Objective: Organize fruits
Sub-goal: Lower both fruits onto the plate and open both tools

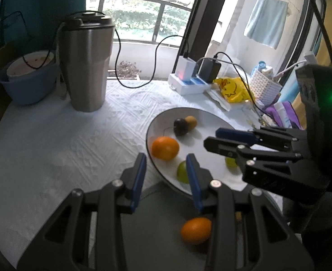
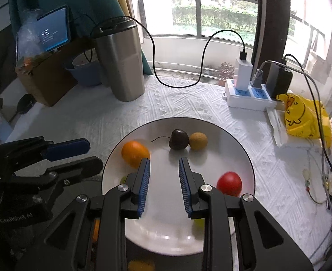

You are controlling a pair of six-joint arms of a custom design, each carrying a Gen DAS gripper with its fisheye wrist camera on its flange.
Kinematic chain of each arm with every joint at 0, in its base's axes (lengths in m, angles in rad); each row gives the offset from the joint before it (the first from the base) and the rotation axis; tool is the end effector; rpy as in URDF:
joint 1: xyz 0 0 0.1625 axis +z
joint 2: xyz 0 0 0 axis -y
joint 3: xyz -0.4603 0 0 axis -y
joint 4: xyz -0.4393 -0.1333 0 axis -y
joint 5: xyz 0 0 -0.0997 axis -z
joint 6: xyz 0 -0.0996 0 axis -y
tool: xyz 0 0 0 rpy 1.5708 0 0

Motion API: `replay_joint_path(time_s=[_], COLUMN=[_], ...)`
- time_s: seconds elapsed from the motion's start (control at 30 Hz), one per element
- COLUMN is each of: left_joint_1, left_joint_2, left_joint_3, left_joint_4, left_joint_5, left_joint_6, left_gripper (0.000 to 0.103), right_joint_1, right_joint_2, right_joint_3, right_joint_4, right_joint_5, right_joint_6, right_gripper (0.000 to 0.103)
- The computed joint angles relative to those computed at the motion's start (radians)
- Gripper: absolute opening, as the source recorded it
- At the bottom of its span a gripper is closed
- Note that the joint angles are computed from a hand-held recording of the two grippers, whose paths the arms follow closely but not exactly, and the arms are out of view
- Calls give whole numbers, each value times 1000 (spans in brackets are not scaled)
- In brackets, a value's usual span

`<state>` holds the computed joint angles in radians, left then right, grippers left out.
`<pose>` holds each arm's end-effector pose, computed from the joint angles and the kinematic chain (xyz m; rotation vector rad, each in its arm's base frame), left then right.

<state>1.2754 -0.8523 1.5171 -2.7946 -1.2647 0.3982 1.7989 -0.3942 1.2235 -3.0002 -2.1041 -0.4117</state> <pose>-0.0719 -0.7972 0.2104 0.8093 2.5928 -0.7563 0.2733 -0.8116 0.0008 0.5797 -2.4151 0.7005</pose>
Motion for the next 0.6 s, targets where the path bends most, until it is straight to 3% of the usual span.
replay_joint_path(time_s=[0.6], left_joint_1=[-21], left_joint_2=[-92], left_joint_3=[144], left_joint_4=[-72], left_joint_5=[-4], left_joint_6=[-1], left_gripper=[43], right_joint_1=[28], right_joint_2=[-91], right_joint_3=[194], right_joint_4=[-151], right_joint_5=[-16], right_joint_6=[18], right_gripper=[28])
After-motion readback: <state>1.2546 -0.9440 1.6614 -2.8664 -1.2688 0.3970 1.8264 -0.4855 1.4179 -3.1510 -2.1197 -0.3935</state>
